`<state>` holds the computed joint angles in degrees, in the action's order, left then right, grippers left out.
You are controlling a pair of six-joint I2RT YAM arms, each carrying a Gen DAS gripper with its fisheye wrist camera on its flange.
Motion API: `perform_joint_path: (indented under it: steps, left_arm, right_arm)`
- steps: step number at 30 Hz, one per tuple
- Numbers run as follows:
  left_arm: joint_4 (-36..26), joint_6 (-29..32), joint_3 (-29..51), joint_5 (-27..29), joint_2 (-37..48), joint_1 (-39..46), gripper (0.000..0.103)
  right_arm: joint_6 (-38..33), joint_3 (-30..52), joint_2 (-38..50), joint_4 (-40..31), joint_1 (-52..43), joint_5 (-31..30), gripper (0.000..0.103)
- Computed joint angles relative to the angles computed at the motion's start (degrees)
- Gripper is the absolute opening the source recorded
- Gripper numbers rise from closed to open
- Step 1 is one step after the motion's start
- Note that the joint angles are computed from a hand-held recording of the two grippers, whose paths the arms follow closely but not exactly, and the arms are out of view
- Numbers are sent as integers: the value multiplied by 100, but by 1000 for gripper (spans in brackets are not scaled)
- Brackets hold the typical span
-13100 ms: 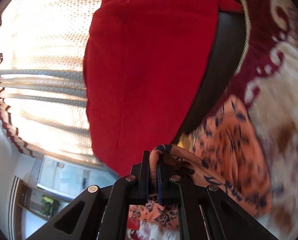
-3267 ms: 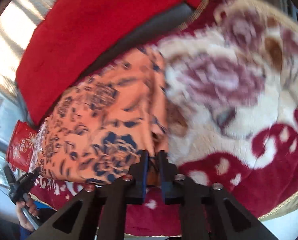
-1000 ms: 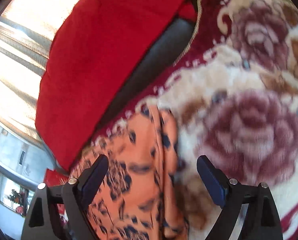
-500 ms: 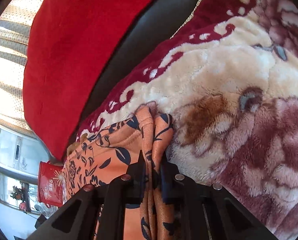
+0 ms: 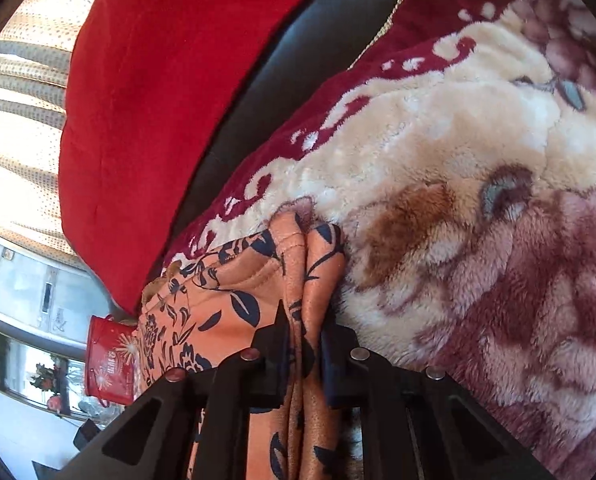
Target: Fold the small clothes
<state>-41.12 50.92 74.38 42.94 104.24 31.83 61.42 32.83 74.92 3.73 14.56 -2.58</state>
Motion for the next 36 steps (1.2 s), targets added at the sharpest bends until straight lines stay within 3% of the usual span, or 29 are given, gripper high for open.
perform_joint_path:
  steps: [3,6,9,15,18,24,27,29,32,33,34,35,36]
  left_arm:
    - [-17,5,18,-11,8,-6,77]
    - [29,-19,-8,-44,-16,-23,77]
    - [-7,-19,14,-38,-2,-42,77]
    - [65,-179,-28,-194,-97,-136,77]
    - [-61,-243,106,-260,-61,-167,77]
    - [-733,-88,588,-235,57,20,77]
    - [-1107,78,879,-60,116,307,77]
    - [-1463,245,1268,125,299,637,77]
    - [-2470,368,2489,376,1112,1266,80]
    - [-2870,250,3107,373,1555,1475,81]
    - [-3183,132,3587,358,1907,1603,81]
    - [-3568,-17,4182,323,2342,1722,81]
    - [-4002,-205,4896,204,2865,1801,81]
  right_arm:
    - [-31,145,-137,-297,210,353,11]
    - [20,41,-41,-106,147,292,11]
    - [-183,286,-378,-632,515,939,11]
    - [-229,613,-93,-1238,578,1134,11]
    - [-320,871,90,-1509,641,1280,15]
    - [89,1249,-371,-2716,1157,1972,17]
    - [448,1456,-778,-3498,1815,2737,17]
    - [872,1612,-1017,-3984,2449,3236,17]
    - [1487,1864,-1024,-4409,3584,3926,17]
    - [1690,1921,-948,-4434,3911,4102,22]
    - [1846,1949,-836,-4358,4210,4231,39]
    - [1985,1968,-690,-4233,4459,4309,56]
    - [2116,1993,-561,-4140,4628,4367,86]
